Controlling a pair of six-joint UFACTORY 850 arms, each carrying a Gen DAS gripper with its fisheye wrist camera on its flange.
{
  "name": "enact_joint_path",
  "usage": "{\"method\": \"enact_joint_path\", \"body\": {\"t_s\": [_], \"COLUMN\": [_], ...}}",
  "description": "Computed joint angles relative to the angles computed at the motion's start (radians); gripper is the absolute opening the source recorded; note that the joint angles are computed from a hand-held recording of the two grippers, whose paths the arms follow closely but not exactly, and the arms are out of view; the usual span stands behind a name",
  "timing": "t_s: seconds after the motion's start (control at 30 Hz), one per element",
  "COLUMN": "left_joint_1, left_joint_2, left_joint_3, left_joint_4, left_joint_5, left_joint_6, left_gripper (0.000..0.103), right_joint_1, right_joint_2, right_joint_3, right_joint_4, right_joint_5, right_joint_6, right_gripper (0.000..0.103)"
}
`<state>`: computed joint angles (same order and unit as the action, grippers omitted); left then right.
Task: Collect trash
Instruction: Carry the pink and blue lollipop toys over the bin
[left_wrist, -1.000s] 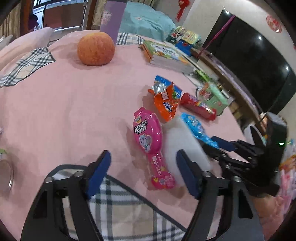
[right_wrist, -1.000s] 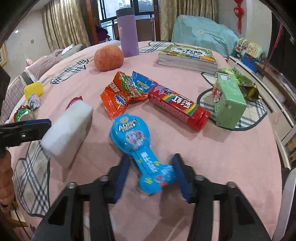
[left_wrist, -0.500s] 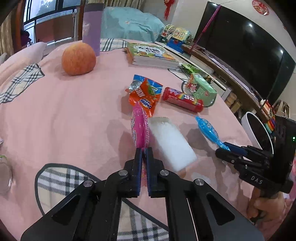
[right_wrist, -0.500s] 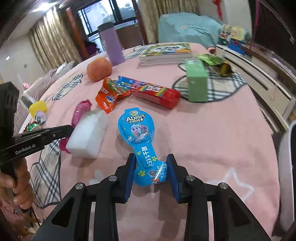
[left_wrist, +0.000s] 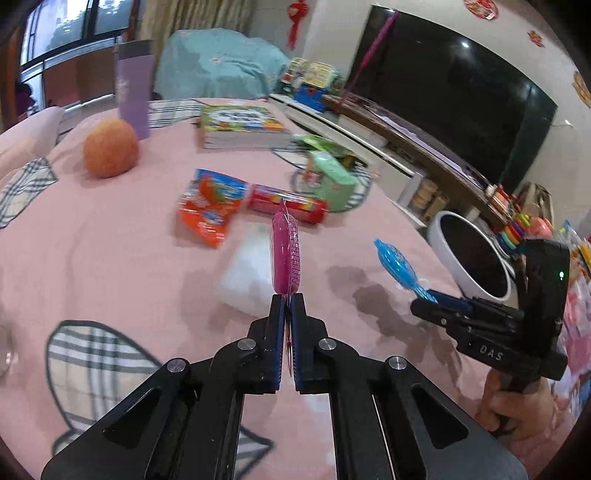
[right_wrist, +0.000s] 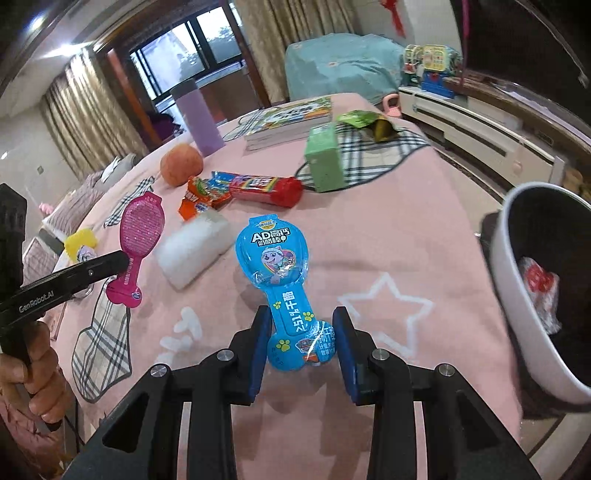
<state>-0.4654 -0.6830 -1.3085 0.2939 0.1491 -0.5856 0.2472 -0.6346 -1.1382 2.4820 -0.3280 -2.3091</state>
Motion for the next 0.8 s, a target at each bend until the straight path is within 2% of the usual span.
{"method": "enact_joint_path", "body": {"t_s": [0.13, 0.33, 0.8], "left_joint_1": [-0.029, -0.071, -0.137], "left_joint_2": [-0.028, -0.066, -0.133], "left_joint_3": [-0.038, -0.103, -0.251], "left_joint_4": [0.279, 0.602, 1.237], "left_joint_5": [-0.008, -0.022, -0.021], "left_joint_6": [-0.261, -0.552, -1.126], "left_gripper": [0.003, 0.003, 0.003], "right_joint_1": [-0.019, -0.057, -0.137], "right_joint_2": [0.037, 0.082, 0.176], "right_joint_3": [0.053, 0.118, 0.235], "right_joint_4": [0.104, 0.202, 0.333], "right_joint_5": [-0.018, -0.042, -0.088], "right_joint_6": [-0.083, -0.153, -0.254], "right_gripper": [0.035, 0.035, 0.035]}}
